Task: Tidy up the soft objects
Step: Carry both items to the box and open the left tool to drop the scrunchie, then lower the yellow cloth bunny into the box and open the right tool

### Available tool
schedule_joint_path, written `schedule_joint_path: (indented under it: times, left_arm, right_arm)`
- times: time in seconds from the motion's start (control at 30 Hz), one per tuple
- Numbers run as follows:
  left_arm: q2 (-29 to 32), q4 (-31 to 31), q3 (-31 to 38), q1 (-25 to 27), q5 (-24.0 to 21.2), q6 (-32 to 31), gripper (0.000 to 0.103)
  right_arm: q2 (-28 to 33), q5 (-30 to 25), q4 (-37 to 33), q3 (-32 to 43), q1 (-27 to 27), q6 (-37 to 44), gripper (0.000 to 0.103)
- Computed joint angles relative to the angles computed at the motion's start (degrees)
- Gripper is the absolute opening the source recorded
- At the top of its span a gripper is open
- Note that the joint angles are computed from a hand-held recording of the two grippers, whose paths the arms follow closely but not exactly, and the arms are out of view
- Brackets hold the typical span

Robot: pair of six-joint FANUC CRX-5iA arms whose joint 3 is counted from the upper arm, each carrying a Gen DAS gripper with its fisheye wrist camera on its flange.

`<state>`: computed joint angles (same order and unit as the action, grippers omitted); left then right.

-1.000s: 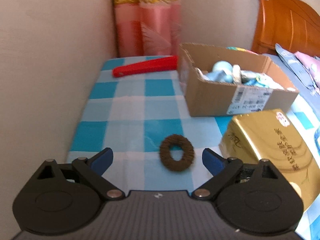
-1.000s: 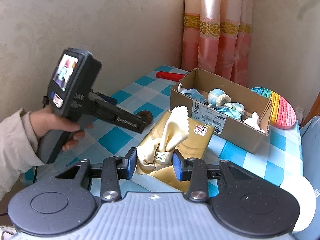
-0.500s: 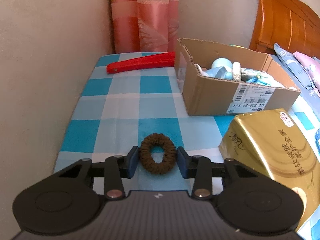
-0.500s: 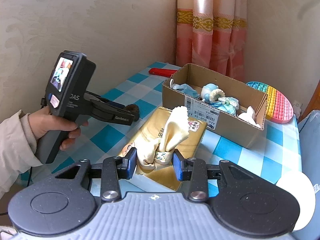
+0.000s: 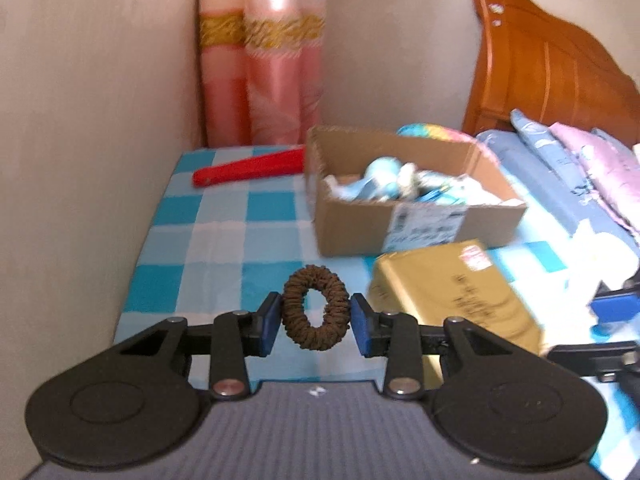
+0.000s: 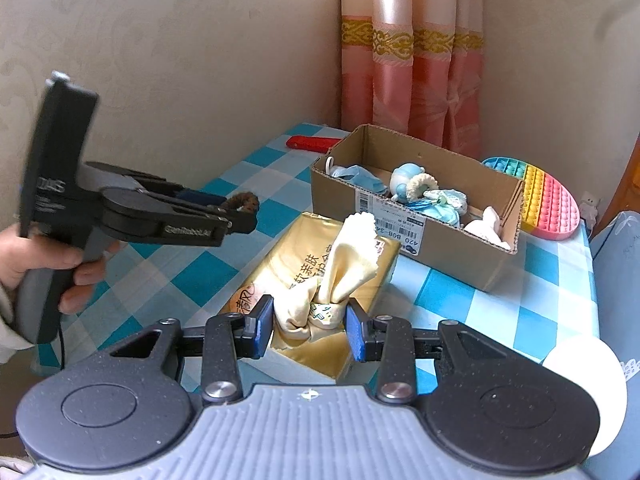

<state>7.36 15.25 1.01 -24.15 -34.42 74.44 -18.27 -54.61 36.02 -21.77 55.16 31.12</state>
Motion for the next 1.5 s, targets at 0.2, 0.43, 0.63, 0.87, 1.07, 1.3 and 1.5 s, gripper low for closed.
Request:
schedule_joint_path:
  times: [0.2, 0.43, 0.63, 0.87, 1.07, 1.3, 1.5]
  left_arm:
    - [1.91, 3.23, 4.52, -1.59, -0.06, -4.75, 0.036]
    - [12.91, -2.39, 22.67, -4.31, -6.56, -2.07, 0.036]
    - [22.7, -12.51, 39.32, -6.42, -13.54, 5.22, 0.045]
    - [20.07, -16.9, 36.09, -6.64, -10.85, 8.15, 0.089]
    - [9.05, -20.02, 21.4, -6.19, -3.18, 13.0, 0.102]
    - [-1.37, -19.37, 7.66, -6.12, -1.6, 17.14, 0.102]
    - [-7.83, -11.38, -3.04, -5.39, 0.33, 13.77, 0.102]
  right_arm:
    - [-1.93, -0.28, 1.07, -1.63, -0.37, -1.12, 0.042]
    - [-3.87, -0.6, 2.06, -2.93, -1.85, -2.01, 0.042]
    - [-4.63, -0.03, 3.53, -3.14, -3.48, -2.45, 0.042]
    - [-4.13, 0.43, 4.05, -2.67, -4.75, -1.83, 0.042]
    - [-1.85, 0.8, 3.65, -0.51, -5.89, 0.76, 0.042]
    - [4.24, 3.0, 0.36, 5.95, -10.48, 8.49, 0.042]
    - [11.88, 4.5, -3.53, 14.16, -14.85, 16.05, 0.043]
